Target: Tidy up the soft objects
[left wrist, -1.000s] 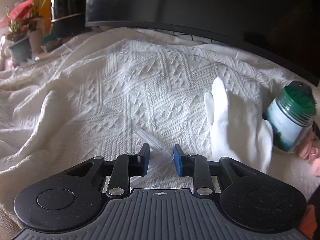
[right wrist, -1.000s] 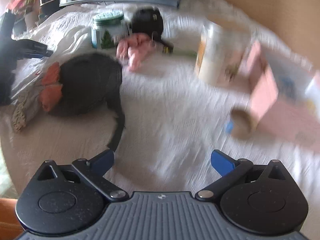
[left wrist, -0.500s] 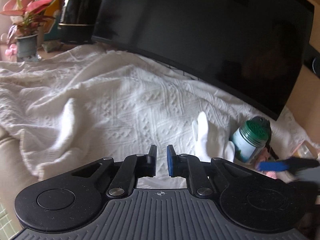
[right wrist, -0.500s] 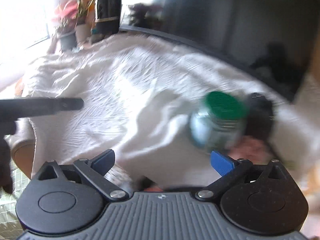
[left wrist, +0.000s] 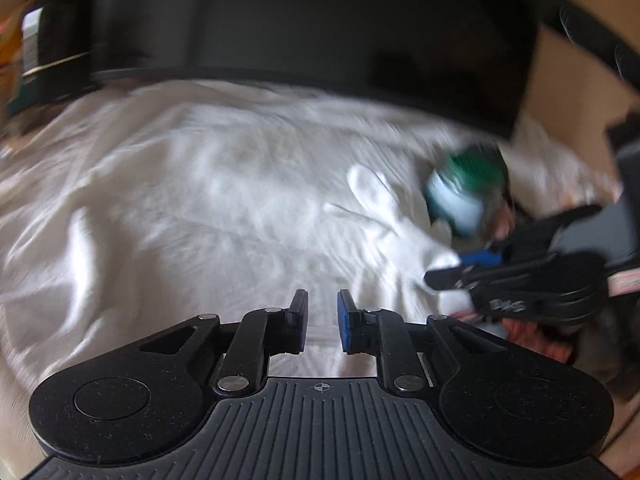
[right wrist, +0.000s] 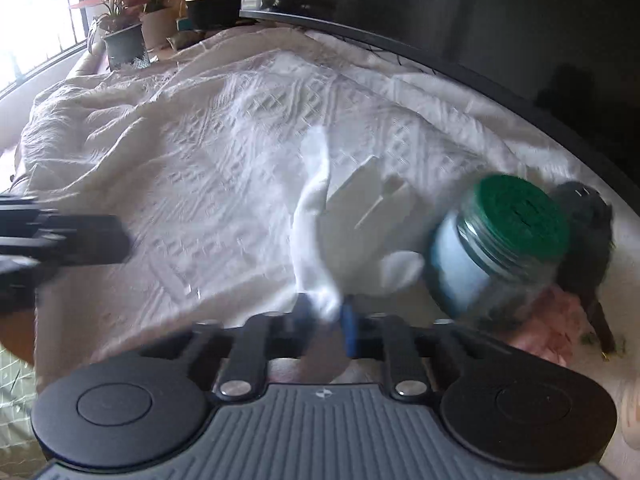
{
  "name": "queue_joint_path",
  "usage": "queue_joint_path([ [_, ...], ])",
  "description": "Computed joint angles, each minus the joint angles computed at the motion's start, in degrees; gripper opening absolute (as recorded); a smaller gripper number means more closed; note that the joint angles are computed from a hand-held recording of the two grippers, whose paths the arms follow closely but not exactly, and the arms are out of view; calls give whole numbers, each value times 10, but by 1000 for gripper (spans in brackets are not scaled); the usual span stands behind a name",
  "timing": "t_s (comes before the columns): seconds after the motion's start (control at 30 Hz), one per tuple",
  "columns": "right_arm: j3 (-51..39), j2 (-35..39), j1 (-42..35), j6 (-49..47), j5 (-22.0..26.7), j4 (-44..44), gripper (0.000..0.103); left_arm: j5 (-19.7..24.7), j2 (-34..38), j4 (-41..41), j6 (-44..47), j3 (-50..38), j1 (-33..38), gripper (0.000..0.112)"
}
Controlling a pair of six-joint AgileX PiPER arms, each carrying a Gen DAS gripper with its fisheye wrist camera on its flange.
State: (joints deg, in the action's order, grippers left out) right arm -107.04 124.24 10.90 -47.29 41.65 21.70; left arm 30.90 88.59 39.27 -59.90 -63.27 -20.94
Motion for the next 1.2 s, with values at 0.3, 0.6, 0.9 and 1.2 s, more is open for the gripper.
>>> queue_joint_path([
  [0.3, 108, -55, -34, -85, -34, 51, 14, 100, 99, -76, 169, -114, 1, 18],
  [0.6, 105, -55, -28, -86, -34, 37, 15, 122, 122, -134, 225, -150, 6, 21],
  [0.9, 87, -52, -13, -83, -19, 17, 12, -2, 78, -72, 31, -49, 26, 17],
  [1.2, -36, -82, -40, -115, 81, 83, 12, 19, 75, 6, -40, -79, 17, 15],
])
